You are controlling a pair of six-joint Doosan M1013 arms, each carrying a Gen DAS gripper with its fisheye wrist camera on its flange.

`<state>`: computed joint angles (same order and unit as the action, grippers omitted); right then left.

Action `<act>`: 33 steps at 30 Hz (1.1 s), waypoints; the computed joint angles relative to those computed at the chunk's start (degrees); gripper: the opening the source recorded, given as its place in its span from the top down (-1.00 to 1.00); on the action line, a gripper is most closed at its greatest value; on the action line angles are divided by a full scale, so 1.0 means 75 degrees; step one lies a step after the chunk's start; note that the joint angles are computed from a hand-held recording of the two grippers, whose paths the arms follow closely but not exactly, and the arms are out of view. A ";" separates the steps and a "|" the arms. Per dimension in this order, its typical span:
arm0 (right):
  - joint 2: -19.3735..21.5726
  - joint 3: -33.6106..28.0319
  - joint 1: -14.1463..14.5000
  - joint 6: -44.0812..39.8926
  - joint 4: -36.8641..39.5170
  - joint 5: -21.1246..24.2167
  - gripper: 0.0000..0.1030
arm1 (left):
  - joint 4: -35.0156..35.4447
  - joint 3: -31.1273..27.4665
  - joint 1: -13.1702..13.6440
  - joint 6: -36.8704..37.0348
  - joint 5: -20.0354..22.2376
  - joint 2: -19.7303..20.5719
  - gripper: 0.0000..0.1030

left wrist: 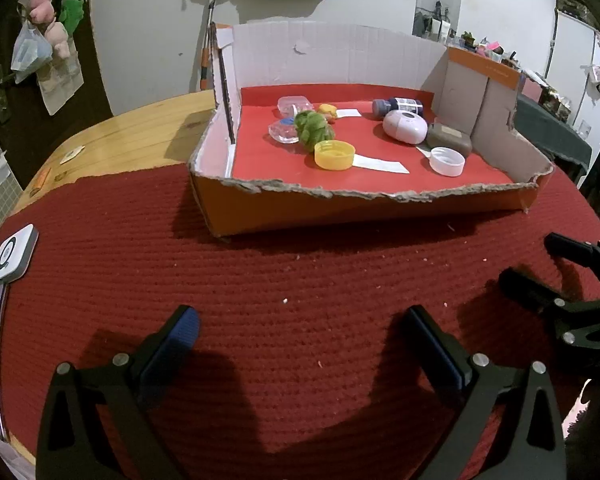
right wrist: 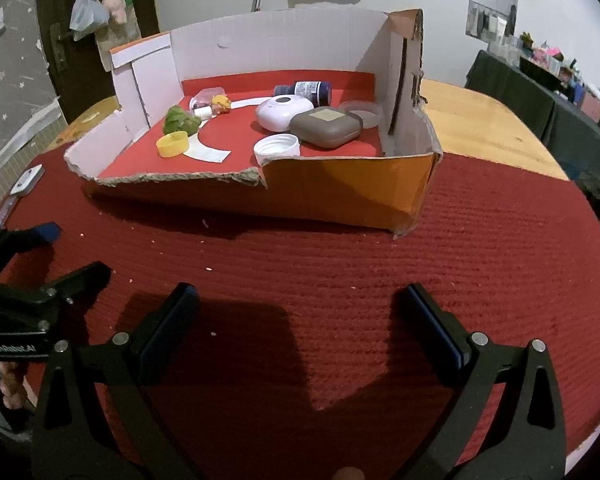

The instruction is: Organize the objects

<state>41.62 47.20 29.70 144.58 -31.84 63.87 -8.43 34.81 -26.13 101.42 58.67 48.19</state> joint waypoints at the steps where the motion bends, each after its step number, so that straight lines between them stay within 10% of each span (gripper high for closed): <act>1: 0.0019 -0.0023 0.0007 -0.0019 -0.0043 0.0041 -1.00 | -0.0012 0.0045 0.0002 0.0021 -0.0049 -0.0020 -1.00; 33: 0.0016 0.0043 0.0041 0.0128 -0.0283 -0.0023 -1.00 | -0.0043 0.0220 0.0009 0.0071 -0.0234 -0.0088 -1.00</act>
